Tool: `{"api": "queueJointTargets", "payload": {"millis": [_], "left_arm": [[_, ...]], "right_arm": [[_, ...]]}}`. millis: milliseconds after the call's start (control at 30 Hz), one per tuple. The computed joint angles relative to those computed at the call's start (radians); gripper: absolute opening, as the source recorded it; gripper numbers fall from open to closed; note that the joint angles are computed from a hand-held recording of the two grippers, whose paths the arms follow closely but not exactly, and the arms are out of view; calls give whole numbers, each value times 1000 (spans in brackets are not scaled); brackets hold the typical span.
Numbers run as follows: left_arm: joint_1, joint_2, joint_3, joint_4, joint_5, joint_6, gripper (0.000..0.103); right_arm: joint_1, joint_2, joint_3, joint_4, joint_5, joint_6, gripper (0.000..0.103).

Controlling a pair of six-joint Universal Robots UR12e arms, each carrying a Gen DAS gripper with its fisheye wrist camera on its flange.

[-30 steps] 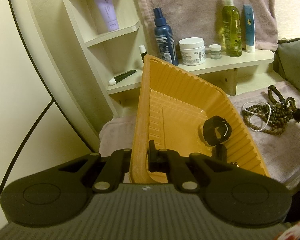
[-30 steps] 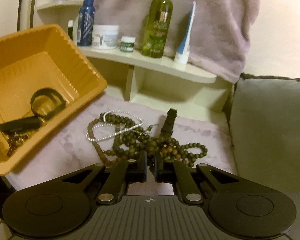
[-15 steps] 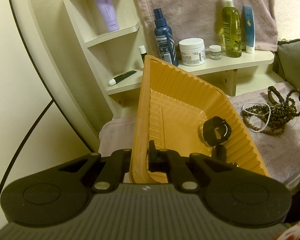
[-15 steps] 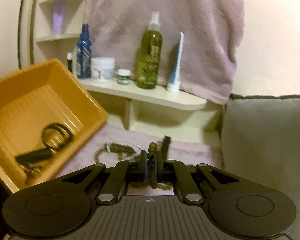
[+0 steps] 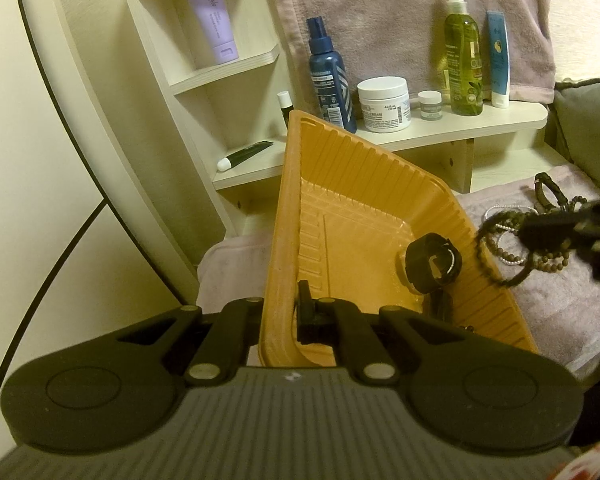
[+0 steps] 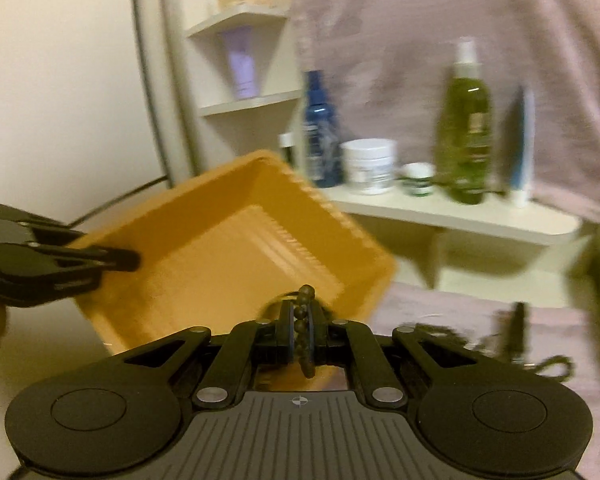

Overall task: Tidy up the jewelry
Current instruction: 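Carry the bead bracelet into the orange tray with the right gripper and release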

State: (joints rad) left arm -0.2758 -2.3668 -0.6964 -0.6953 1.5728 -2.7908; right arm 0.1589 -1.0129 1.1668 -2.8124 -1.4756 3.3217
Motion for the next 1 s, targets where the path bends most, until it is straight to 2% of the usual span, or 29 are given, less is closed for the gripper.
{"api": "queueJointTargets", "payload": {"millis": [233,467,500,567,633,1000], "left_arm": [[-1,-2,5,-3,0,-4,4],[-1,-3,7,-4,-1,-5,4],[-1,-3,6,-4,-1,-5,4],[-1,-3,8,-5,-2,-5,4],[-1,-3,6,-3,-1,-5,4],[0,-3,6,-2,-4,-4,5]], "right_arm": [[11,22,-30,68,57,-39,6],[5,29,-37,113,119,-17,7],[5,29,-35,106,117,-11,8],[7,28,-33,106,104,-3,19],[7,25,-28,96,95,8,47],[1,-10,34,72,31,67,50]]}}
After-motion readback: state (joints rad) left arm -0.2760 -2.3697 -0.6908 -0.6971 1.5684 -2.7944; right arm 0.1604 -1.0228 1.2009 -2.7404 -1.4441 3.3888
